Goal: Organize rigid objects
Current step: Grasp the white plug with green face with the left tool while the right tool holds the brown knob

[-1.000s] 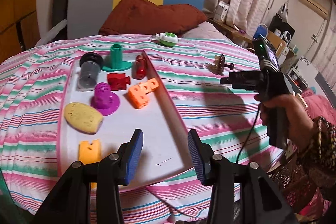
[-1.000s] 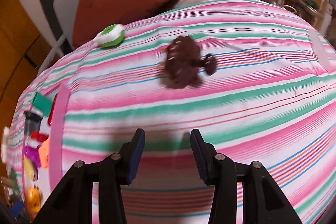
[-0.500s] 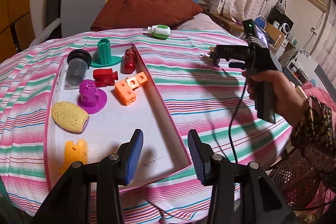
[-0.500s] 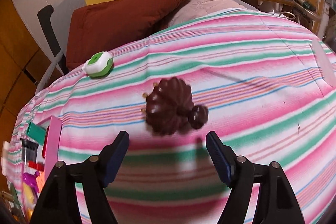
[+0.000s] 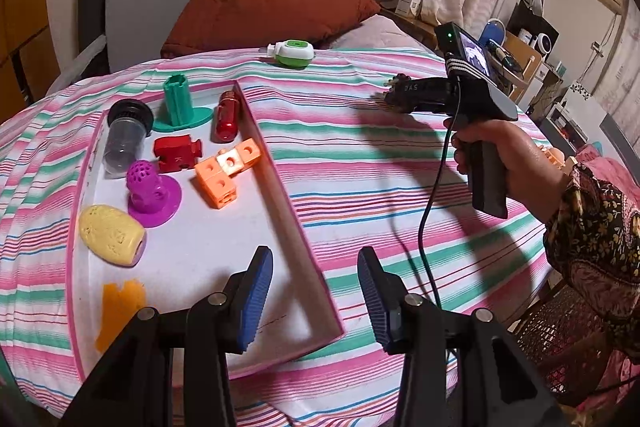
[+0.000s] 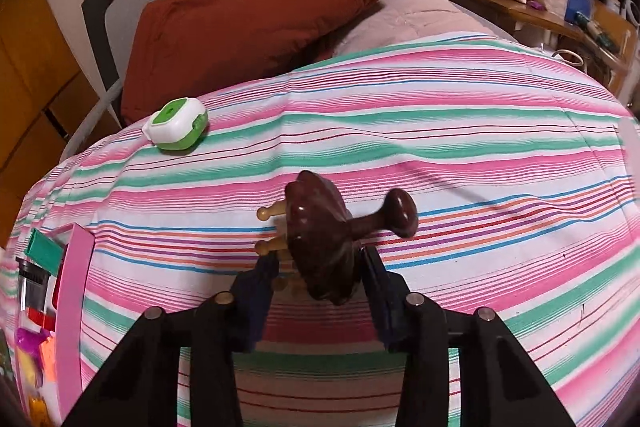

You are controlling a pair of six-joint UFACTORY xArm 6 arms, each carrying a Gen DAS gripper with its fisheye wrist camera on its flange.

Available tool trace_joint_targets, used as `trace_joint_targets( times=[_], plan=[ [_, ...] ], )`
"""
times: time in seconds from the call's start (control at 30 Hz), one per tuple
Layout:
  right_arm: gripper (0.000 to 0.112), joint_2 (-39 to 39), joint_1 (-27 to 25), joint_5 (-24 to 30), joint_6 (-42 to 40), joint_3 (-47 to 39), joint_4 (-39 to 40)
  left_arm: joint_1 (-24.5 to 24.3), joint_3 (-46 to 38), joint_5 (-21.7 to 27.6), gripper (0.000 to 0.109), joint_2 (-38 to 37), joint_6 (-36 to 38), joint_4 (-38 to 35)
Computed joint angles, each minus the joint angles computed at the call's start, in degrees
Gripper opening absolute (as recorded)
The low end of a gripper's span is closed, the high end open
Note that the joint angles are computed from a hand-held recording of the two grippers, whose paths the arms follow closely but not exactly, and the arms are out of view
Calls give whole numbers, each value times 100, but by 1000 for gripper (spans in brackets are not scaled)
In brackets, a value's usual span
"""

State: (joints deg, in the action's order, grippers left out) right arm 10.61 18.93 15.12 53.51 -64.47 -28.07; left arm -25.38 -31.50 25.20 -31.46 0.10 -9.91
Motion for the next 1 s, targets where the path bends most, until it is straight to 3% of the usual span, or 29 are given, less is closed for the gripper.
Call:
trace_joint_targets(
  times=[0.2,0.37,0.57,0.77,1.0],
  plan=[
    [39,-212,4,216,51,57,20,-136,-423,54,44,413,65,-93],
    [38,-388,-57,476,70,131,243,-204,-1259,38,44,1163,-61,-222],
    [38,-511,-156,677,-185,202,778,-175,-3047,321,44,2722,-504,-534],
    [37,-630,-255,721,-664,316,1705,-124,-5091,561,54,4449,-1724,6],
    [37,-608,-261,770,-768,299,1932,87,-7519,1643,59,6289,-3003,471]
  ],
)
